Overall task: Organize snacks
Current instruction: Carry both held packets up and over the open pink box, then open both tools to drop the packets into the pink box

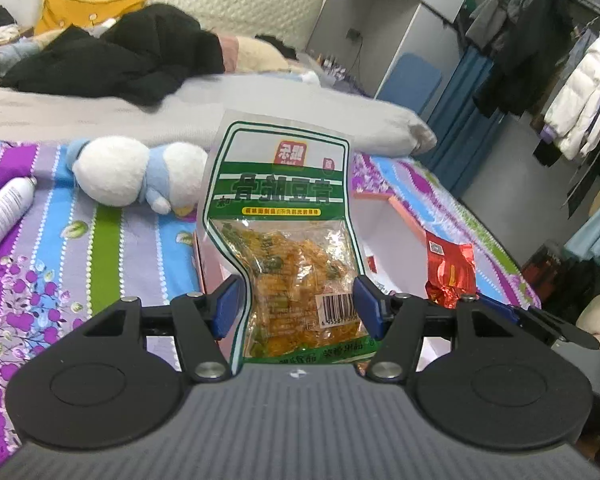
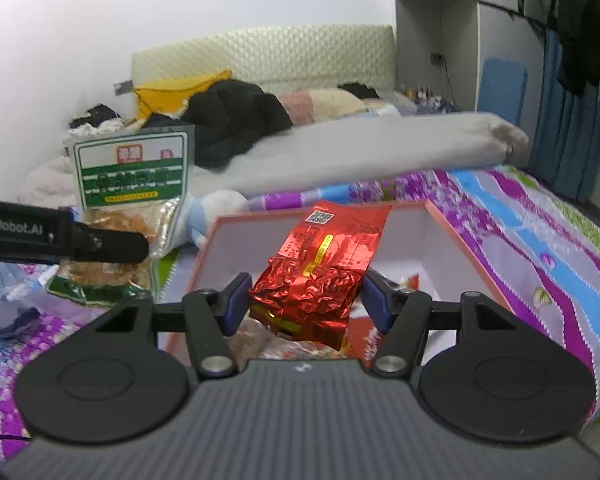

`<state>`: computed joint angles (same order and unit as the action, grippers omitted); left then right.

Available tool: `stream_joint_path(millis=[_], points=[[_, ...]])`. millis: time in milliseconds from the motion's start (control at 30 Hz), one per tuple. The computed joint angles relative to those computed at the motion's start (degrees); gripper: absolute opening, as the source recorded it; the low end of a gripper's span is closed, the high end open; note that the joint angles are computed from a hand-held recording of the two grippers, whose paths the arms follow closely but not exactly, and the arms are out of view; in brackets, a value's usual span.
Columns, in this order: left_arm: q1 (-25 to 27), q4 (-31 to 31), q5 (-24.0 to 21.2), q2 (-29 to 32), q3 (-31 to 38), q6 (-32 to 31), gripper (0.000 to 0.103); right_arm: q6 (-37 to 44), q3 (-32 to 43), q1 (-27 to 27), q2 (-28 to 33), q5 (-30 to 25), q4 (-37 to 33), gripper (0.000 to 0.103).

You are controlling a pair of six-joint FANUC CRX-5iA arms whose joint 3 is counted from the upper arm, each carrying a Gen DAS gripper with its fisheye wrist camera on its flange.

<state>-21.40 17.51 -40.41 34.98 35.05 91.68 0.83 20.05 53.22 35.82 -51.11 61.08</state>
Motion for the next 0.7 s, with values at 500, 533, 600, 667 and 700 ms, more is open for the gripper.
stream_joint_path(millis=[500, 533, 600, 667, 700], points=[[-1.14, -6.77, -14.56, 15.09, 22.89, 4.47, 0.067, 2.91, 0.37, -3.18, 2.06, 4.63, -10.09, 0.063], [-1.12, -6.90, -15.31, 15.74, 23.91, 4.42, 0.067, 3.34, 0.74, -3.27, 2.35, 4.71, -10.83, 0.063], [-0.89, -6.15, -17.80, 17.70, 27.08, 3.21, 0.072, 4.53, 1.88, -3.58, 3.18, 4.31, -12.45, 0.063], [-0.72, -5.16, -20.65, 19.64, 30.48, 1.44, 0.078, 6.02, 3.85, -3.46, 4.18, 2.90, -14.94, 0.065], [-0.79, -5.74, -20.90, 19.81, 31.00, 1.43, 0.085, 6.57, 4.48, -3.53, 4.52, 2.54, -15.68, 0.065]])
